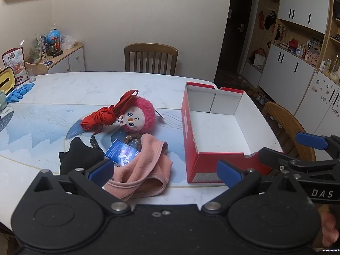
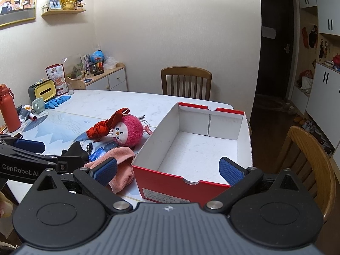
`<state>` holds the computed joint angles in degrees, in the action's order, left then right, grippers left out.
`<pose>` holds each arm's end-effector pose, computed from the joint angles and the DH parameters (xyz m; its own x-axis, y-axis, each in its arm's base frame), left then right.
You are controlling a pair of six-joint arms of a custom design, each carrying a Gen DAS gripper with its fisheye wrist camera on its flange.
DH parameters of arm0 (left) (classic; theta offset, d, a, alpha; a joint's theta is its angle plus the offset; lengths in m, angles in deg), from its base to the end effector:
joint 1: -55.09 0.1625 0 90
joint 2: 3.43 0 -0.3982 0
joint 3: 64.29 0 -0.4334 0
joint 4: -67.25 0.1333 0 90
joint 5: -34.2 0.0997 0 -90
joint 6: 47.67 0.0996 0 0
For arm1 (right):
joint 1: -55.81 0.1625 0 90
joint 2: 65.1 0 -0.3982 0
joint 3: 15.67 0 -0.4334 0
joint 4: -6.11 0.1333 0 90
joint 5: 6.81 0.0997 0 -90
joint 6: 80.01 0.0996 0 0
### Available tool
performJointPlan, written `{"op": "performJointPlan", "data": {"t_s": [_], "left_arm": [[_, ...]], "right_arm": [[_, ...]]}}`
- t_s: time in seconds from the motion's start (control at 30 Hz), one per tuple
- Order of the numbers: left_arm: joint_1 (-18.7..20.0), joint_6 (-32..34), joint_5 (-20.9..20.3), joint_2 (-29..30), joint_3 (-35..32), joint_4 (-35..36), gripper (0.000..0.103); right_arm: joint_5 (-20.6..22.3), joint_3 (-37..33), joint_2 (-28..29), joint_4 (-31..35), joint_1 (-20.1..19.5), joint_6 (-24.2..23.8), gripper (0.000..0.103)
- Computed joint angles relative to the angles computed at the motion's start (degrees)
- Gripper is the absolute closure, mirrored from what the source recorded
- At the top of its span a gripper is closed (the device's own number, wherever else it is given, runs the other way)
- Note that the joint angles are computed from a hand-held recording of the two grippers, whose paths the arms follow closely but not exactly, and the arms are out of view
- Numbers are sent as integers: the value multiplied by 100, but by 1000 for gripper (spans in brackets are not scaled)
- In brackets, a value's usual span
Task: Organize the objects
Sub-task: 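Reach the left gripper down to the pink fleece cloth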
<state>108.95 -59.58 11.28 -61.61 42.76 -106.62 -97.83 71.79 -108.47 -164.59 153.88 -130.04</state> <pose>-0.1715 -0.6164 0.1998 -0.7123 -0.3292 -0.6199 0.3435 0.6066 -0.7169 0.2341 -0.7144 0.1139 -0.5505 -0.6925 0.4662 -0.8322 0.4110 -0.3721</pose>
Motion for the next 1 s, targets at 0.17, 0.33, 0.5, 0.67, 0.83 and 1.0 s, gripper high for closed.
{"op": "performJointPlan", "data": {"t_s": [0.17, 0.33, 0.5, 0.67, 0.83, 1.0], "left_arm": [[-30, 1, 26, 16, -15, -24, 1], [-30, 37, 25, 26, -5, -89, 1], [3, -91, -12, -38, -12, 134, 1], [128, -44, -192, -68, -93, 246, 1], [365, 136, -562, -57, -251, 385, 1], [553, 343, -461, 79, -457, 524, 3]], "right_arm": [[21, 3, -17, 6, -13, -42, 0], [52, -16, -39, 58, -26, -105, 1], [18, -66, -3, 102, -5, -117, 1], [-91, -116, 85, 146, 28, -113, 1], [-295, -300, 258, 167, 87, -87, 1], [-616, -606, 538, 89, 139, 56, 1]]}}
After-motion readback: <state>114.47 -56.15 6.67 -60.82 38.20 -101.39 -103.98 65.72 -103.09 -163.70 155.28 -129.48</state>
